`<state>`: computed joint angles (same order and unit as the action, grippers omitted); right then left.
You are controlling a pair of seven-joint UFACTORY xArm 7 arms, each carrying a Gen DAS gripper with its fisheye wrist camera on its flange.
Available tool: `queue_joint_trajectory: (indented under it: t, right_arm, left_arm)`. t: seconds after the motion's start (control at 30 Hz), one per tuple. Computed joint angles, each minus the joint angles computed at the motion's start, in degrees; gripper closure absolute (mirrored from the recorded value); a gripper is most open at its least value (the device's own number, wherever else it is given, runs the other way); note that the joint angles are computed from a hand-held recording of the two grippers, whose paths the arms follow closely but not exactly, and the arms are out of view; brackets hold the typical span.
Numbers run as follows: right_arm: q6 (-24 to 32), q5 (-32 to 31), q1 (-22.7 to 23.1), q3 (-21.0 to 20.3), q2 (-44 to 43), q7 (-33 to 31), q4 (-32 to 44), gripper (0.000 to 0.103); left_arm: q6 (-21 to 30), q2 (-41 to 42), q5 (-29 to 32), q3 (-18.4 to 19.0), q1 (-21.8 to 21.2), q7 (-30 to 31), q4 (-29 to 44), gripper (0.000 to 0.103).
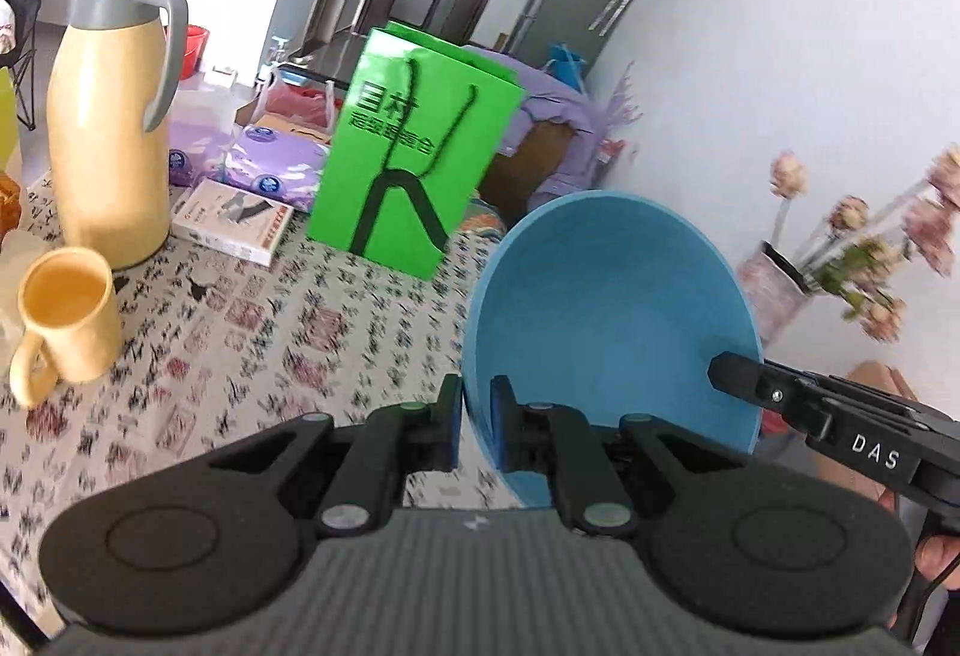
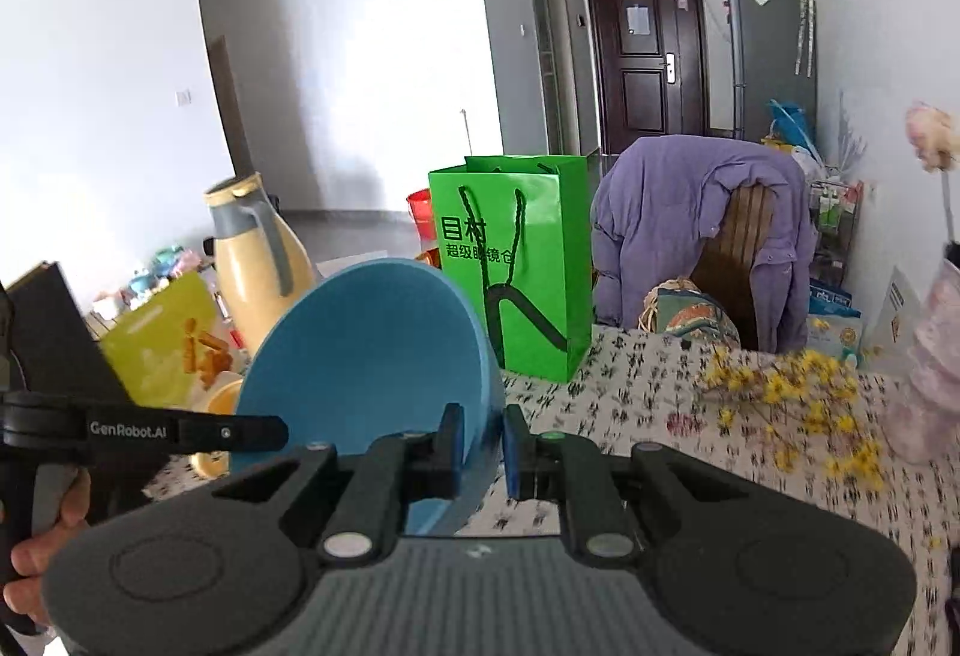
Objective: Organize plates and bowls
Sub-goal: 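Carry the held blue bowl with both grippers toward the nested blue bowls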
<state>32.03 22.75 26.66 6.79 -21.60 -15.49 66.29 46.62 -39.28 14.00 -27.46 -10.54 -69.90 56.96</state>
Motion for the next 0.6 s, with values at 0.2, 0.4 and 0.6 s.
queue_joint_trajectory:
  t: [0.2, 0.4, 0.6]
  right_arm:
    - [-1.38, -1.35, -0.3, 0.49, -14.18, 3.06, -12.5, 0.09]
    - [1.61, -3.19, 1.13, -0.93, -26.52, 6.36, -21.72, 0.09]
    - [7.31, -4.26, 1.19, -1.98, -37.46, 8.93, -28.46, 0.09]
  left_arm:
    - [4.06, -2.6, 0.27, -6.37, -1.02, -4.45, 0.49, 0.093]
    - [8.21, -4.5, -0.11, -11.79, -2.42, -8.62, 1.22, 0.093]
    - [11.17, -4.49, -1.92, -16.46, -4.26, -11.22, 2.45, 0.093]
